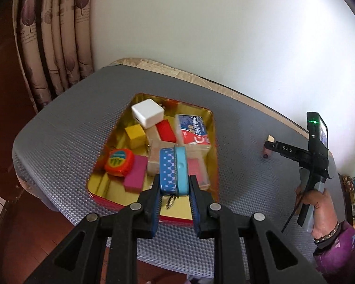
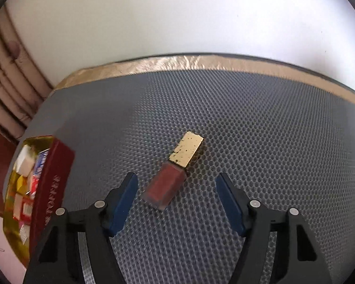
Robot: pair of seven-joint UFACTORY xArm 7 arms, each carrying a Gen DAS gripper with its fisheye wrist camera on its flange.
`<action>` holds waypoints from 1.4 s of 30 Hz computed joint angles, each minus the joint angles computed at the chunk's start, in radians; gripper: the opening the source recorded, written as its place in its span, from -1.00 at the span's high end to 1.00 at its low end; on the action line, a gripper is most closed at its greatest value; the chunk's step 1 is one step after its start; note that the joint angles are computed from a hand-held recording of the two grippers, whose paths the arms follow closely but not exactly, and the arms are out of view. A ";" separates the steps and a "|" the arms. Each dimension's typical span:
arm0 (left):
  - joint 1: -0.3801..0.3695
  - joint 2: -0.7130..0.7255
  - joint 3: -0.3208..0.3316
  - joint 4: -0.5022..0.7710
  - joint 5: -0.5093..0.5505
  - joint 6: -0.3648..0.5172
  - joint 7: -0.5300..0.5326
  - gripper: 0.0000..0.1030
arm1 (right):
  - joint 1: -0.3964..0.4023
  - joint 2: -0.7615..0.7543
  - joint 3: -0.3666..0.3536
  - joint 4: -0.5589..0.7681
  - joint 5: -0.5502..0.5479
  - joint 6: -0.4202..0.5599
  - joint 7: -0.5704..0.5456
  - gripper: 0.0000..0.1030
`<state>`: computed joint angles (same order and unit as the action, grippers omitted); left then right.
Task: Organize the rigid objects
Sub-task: 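Carry the blue lighter case into the red tin with left while right grasps the lipstick, then carry the red lipstick over the red tin with the right gripper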
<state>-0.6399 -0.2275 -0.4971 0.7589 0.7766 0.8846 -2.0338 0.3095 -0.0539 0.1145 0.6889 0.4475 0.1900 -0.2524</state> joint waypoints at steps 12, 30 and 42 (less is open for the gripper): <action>0.034 -0.001 0.012 -0.048 0.007 -0.138 0.007 0.58 | -0.041 0.046 0.021 0.042 0.134 0.064 -0.172 0.64; 0.022 0.234 0.143 0.116 0.076 -0.164 0.222 0.58 | -0.038 -0.171 -0.120 -0.086 0.449 0.250 -0.482 0.64; -0.035 0.157 0.140 0.082 0.037 -0.068 0.109 0.34 | -0.063 -0.256 -0.158 -0.105 0.452 0.332 -0.508 0.64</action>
<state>-0.6747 -0.0704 -0.3574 0.8405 0.8138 0.8165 -1.9247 0.2464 -0.3100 -0.0433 0.5841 0.8998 0.5223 -0.7600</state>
